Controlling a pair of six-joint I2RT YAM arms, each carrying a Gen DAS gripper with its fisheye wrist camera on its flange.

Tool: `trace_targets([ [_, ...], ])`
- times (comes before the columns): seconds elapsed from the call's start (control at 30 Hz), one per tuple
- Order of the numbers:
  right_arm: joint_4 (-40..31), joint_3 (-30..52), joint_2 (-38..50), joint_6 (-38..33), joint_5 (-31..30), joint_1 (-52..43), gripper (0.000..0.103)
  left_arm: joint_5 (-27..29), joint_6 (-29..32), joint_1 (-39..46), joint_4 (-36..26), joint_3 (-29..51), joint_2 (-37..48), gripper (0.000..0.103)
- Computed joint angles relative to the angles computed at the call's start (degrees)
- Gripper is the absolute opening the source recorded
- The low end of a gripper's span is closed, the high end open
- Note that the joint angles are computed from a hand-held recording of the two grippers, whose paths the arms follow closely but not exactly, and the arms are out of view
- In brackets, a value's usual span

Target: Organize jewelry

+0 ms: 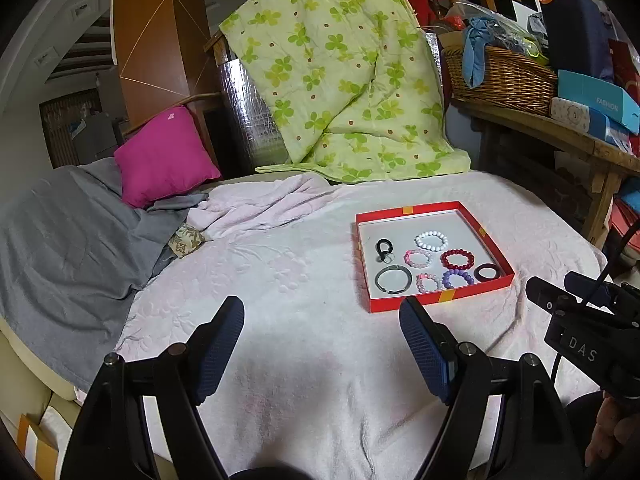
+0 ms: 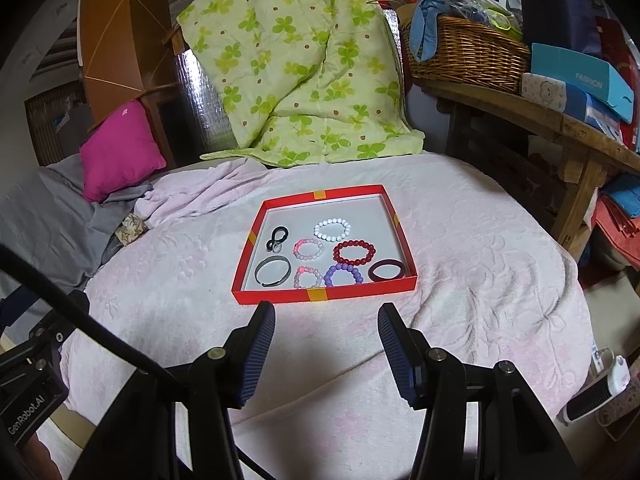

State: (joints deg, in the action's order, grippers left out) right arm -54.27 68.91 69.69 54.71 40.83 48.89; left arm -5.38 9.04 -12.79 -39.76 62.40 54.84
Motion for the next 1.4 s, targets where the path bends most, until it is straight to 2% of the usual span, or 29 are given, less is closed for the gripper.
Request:
trace_targets([
  [0.73, 1.81, -1.40, 0.40, -0.73, -1.18, -1.39, 0.058, -0.10, -0.16, 0.52, 0.36, 0.18, 2.18, 0.081],
  [1.4, 4.64, 0.39, 3.20, -5.79, -3.19, -5.67, 0.059, -0.81, -0.74, 1.26, 1.72, 3.17, 7.00, 0.081],
])
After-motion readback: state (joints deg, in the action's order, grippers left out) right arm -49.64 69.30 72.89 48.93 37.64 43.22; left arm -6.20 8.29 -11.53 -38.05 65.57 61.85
